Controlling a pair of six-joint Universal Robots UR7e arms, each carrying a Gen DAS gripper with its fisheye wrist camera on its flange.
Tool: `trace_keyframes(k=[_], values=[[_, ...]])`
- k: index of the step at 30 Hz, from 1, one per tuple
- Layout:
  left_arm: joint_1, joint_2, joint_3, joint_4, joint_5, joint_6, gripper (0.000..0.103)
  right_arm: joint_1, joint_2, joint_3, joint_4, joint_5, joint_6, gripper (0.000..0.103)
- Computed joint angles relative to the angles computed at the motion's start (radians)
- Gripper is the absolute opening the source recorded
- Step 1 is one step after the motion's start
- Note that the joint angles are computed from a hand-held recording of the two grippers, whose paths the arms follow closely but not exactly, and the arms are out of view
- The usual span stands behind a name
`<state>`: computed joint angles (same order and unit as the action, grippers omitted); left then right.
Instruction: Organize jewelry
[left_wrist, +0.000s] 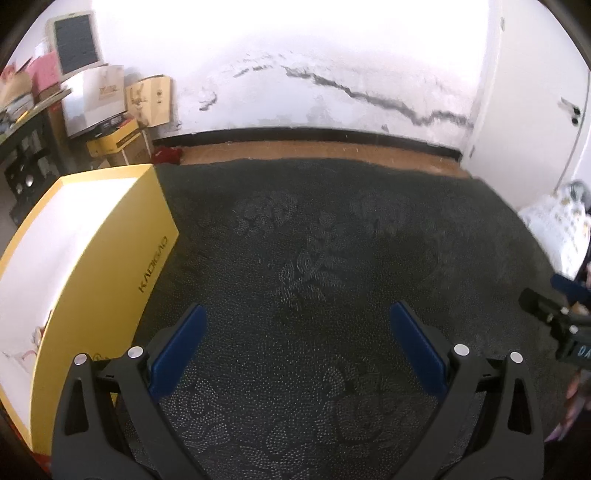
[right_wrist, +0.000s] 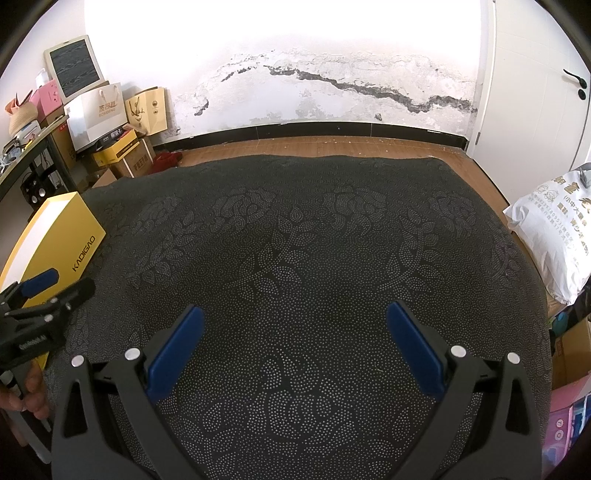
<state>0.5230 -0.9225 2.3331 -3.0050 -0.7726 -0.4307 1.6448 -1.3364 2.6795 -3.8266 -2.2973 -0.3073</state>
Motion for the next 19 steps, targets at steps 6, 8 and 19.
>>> trace_keyframes(k=[6, 8, 19], values=[[-0.005, 0.004, 0.006, -0.025, -0.003, 0.012, 0.097, 0.002, 0.005, -0.001, -0.006, -0.003, -0.001, 0.096], [-0.007, 0.006, 0.006, -0.015, 0.005, 0.01, 0.097, 0.001, 0.0, 0.001, -0.003, -0.001, -0.001, 0.096], [0.003, -0.001, -0.02, 0.06, 0.007, -0.014, 0.097, 0.001, 0.0, 0.001, -0.002, -0.002, -0.001, 0.096]])
